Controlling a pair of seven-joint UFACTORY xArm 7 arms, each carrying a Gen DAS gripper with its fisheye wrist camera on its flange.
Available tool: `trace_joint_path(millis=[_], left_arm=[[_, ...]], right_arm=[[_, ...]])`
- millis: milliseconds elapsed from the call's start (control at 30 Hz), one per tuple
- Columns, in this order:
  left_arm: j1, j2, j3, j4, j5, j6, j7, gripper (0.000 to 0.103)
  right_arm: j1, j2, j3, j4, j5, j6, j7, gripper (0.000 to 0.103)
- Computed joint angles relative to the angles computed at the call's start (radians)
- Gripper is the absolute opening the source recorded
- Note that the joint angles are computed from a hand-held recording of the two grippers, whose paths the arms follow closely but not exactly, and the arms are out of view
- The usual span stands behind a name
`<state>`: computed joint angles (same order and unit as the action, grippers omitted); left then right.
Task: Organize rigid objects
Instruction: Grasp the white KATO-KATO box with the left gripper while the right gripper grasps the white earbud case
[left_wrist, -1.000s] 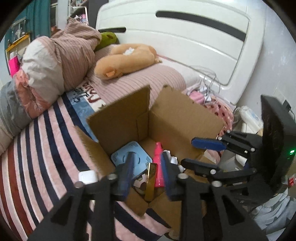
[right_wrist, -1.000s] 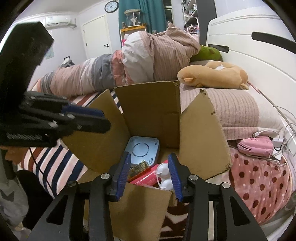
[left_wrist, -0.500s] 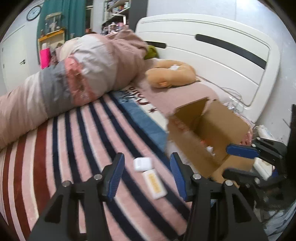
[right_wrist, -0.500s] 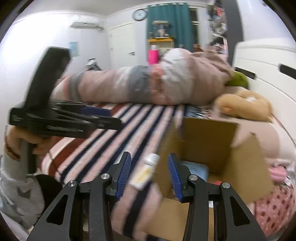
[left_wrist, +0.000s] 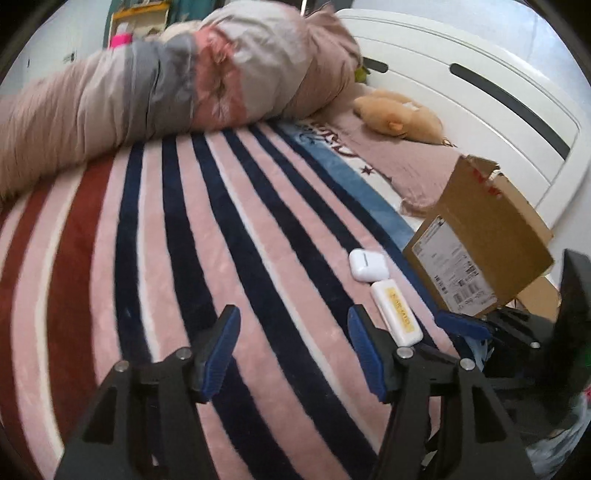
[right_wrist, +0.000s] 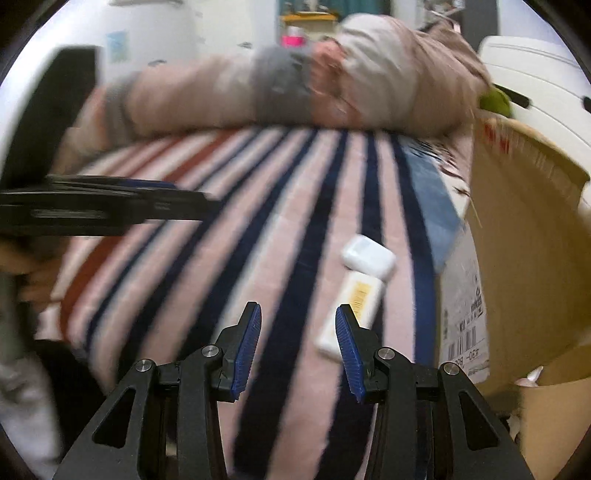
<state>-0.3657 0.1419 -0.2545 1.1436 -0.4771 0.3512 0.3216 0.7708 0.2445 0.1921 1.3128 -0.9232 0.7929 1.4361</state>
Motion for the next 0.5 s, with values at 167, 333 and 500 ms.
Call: trace_joint_path(millis=[167, 333, 500], left_arm=[[-0.02, 0.042, 0.012, 0.029, 0.092, 0.02, -0.089, 0.057], [-0.003, 0.049, 0.005, 0.038, 0.077, 0.033, -0.094, 0.057], [-0.008, 0.066, 0.023, 0.051, 0.137, 0.055, -0.163, 0.057]], right_arm=[[0.015, 0.072, -0.026, 0.036, -0.023, 0.116, 0.028, 0.037], [-0.01, 0.078, -0.05, 0.015, -0.033, 0.027, 0.049, 0.034], [-0.04, 0.131, -0.054, 0.053, 0.012, -0.217, 0.019, 0.033]])
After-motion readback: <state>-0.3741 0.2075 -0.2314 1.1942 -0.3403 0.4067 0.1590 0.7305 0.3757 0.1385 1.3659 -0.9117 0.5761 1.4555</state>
